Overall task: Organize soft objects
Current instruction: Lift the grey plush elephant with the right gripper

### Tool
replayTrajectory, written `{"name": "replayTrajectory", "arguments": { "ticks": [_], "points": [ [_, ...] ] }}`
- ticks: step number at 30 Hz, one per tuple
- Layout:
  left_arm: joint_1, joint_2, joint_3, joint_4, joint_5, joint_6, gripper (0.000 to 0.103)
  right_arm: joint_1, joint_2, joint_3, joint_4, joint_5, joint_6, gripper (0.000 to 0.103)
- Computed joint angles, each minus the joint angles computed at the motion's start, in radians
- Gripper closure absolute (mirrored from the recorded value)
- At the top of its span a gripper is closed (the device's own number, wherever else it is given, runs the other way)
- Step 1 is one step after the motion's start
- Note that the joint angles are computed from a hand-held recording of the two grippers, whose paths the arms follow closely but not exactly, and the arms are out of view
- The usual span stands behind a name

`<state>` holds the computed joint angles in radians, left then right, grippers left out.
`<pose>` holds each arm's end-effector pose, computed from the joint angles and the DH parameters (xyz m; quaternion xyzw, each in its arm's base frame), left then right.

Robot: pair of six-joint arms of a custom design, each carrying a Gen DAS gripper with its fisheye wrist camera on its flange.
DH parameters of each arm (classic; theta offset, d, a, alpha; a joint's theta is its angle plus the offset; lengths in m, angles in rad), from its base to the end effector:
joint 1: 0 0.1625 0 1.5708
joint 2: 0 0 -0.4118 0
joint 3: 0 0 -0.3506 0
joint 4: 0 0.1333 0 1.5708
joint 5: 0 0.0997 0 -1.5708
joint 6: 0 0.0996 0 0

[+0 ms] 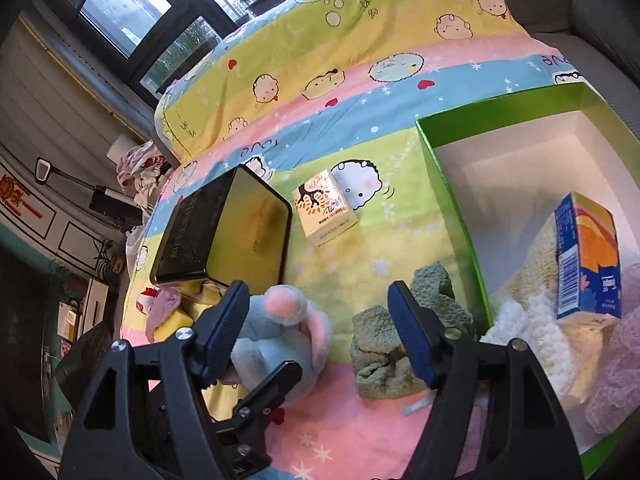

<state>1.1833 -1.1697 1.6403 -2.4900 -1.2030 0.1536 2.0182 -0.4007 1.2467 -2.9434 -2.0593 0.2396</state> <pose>-0.0714 -0.6226 0.3421 0.2170 0.9345 -0.2380 0.1515 0.3991 -0.6315 0.0347 0.0346 -0.9384 0.3164 0.1348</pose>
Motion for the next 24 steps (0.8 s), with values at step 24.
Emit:
{"name": "replayTrajectory", "arguments": {
  "ticks": [24],
  "points": [
    [0.055, 0.001, -0.023, 0.036, -0.076, -0.018, 0.033, -0.023, 0.134, -0.210, 0.288, 0.160, -0.011, 0.033]
  ]
}}
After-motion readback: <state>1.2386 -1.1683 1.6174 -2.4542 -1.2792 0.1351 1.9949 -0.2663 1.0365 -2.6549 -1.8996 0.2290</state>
